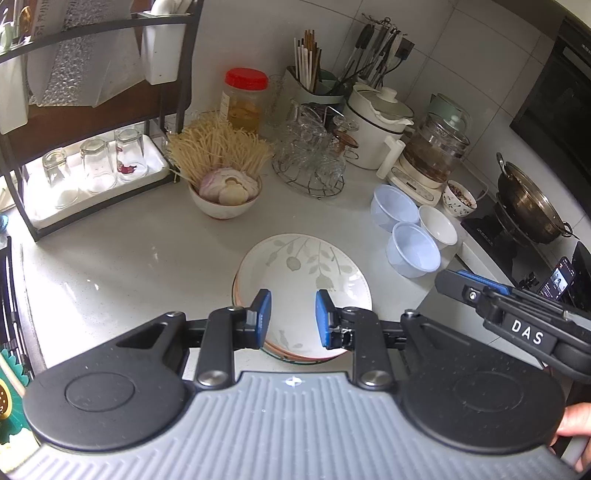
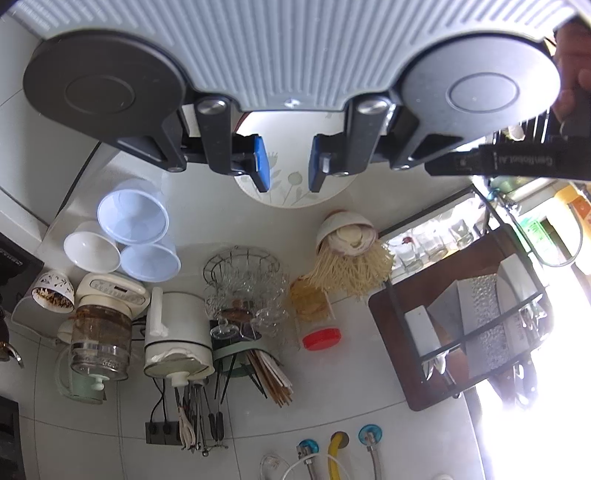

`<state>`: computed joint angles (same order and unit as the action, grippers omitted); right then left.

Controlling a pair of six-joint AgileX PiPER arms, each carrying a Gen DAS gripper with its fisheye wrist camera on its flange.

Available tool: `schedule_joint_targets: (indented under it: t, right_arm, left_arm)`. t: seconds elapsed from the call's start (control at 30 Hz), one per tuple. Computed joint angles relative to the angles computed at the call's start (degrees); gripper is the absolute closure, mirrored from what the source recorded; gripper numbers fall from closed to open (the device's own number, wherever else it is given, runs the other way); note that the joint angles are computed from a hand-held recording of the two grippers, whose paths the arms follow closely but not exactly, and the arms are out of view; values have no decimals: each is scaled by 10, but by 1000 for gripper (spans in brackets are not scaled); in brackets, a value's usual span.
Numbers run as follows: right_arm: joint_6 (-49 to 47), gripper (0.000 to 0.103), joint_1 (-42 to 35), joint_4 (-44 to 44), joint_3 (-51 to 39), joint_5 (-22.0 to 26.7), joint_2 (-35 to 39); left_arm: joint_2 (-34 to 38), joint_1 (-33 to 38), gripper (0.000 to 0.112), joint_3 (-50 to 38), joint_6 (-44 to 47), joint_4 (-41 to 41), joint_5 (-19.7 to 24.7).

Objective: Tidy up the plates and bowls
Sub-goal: 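Move both open grippers to the rim of a white plastic bowl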

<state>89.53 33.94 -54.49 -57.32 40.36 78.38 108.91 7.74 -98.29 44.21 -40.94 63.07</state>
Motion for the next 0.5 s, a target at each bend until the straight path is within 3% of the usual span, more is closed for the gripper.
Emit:
schedule_joint_targets:
  t: [0.27,0.4,0.5]
  right_arm:
    - [-73,76,-104,28,28,-84,-19]
    - [-158,76,-187,68,35,-150,-19]
    - [-277,76,-257,159,36,-202,-13]
  left_arm:
    - [19,-66,83,-25,-57,14,-41]
    - [43,-114,83,-57,-105,34,-68]
    - [64,-150,83,-88,-153,59,-77]
